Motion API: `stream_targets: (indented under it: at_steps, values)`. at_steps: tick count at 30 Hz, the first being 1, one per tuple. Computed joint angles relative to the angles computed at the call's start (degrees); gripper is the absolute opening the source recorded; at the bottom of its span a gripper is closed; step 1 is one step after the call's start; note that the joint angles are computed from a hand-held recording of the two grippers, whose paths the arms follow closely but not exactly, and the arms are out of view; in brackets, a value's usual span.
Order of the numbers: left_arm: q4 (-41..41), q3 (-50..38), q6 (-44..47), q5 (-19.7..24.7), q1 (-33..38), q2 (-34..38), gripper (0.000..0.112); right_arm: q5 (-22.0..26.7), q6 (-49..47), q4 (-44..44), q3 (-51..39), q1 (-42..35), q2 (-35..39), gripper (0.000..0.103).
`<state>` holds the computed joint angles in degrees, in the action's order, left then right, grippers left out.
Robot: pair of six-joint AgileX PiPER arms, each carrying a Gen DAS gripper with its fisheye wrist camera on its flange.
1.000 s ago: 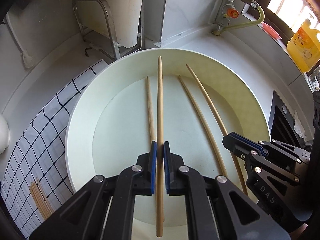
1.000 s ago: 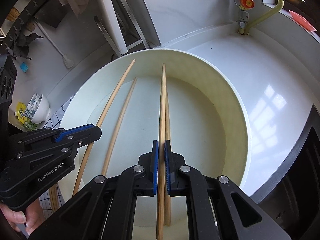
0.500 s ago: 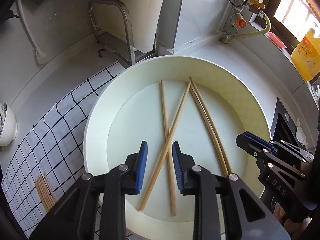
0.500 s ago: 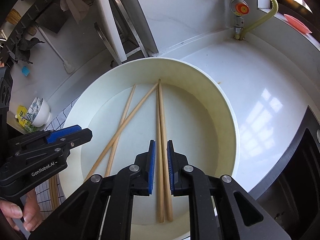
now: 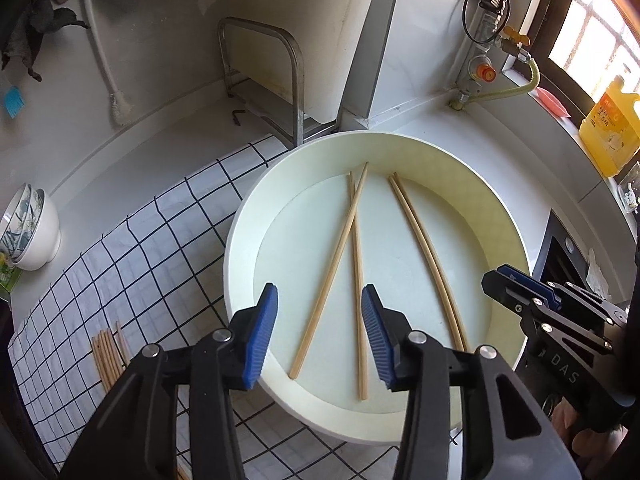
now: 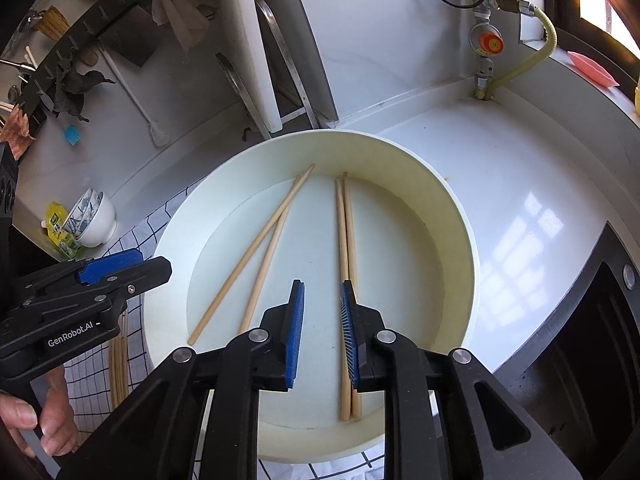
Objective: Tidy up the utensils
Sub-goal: 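Move both open tools back over the chopsticks on the cloth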
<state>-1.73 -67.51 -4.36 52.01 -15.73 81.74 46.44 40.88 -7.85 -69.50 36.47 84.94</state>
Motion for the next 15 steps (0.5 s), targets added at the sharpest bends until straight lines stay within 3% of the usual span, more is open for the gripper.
stream_targets:
  at_steps: [8, 15]
  values:
    - [-0.8, 4.4, 1.6, 1.3, 4.4, -8.0, 0.053, 2.9, 4.7, -4.1, -2.1, 6.3, -0.8, 0.024]
    - [-5.2, 8.6, 8.7, 3.2, 14.6, -14.1, 0.060, 5.8, 7.5, -6.3, -6.3, 12.5, 1.7, 0.029]
